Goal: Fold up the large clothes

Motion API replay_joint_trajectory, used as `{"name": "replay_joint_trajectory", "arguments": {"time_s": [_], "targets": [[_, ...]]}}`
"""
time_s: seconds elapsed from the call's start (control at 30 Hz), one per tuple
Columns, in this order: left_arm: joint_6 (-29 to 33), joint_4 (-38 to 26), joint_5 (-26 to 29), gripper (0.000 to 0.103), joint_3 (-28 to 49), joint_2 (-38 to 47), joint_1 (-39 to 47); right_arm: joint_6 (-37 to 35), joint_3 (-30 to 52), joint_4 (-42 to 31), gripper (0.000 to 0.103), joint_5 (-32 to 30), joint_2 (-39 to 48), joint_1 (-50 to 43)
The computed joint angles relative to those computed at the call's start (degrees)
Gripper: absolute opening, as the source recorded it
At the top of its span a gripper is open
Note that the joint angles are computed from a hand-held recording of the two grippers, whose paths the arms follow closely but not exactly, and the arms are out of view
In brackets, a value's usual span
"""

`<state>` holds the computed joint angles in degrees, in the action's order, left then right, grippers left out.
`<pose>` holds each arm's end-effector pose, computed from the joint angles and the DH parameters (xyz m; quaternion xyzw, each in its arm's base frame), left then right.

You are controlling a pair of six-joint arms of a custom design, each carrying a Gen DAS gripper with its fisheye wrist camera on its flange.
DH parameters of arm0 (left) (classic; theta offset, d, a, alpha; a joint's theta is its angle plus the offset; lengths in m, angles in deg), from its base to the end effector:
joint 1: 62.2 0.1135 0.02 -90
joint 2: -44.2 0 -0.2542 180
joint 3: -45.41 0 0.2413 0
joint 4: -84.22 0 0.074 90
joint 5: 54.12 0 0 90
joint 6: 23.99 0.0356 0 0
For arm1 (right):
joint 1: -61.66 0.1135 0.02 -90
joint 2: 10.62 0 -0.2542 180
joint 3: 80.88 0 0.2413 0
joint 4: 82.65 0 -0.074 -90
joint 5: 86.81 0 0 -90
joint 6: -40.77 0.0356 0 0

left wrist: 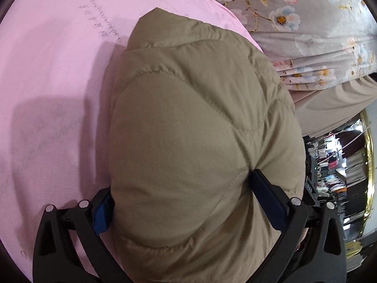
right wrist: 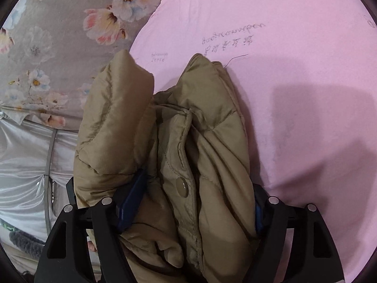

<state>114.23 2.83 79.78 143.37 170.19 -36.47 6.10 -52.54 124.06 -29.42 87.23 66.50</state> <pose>0.3253 0.1294 0.1118 0.1164 0.9090 -0.3884 0.0966 0.2131 0.0373 0.0686 0.2734 0.8434 0.4152 0.2035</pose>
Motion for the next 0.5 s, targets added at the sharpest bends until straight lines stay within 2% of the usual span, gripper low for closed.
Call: {"name": "replay_joint_trajectory", "arguments": {"time_s": [0.07, 0.17, 0.23, 0.37, 0.5], "targets": [[0.5, 1.5, 0.3, 0.096, -1.9, -2.5, -0.3, 1.1, -0.4, 1.2, 0.044, 1.7, -1.2, 1.7], [3.0, 3.2, 1.1, 0.081, -4.0, -7.6, 0.1, 1.8, -1.4, -2.4, 0.025, 6.1, -9.7, 5.4], [5.6, 1.5, 2.3, 0.076, -2.9, -9.7, 0.7, 2.0, -0.6, -7.7, 0.022, 10.5, -17.4, 9.1], [13.7, -7.6, 7.3, 0.076, 4.7, -12.2, 3.7, 0.3, 5.5, -19.3, 0.021, 18.0, -29.4, 14.7], [18.7, -17.3, 11.9, 0.076, 17.8, -10.6, 5.8, -2.9, 16.1, -27.2, 0.021, 22.5, -31.0, 17.9]]}}
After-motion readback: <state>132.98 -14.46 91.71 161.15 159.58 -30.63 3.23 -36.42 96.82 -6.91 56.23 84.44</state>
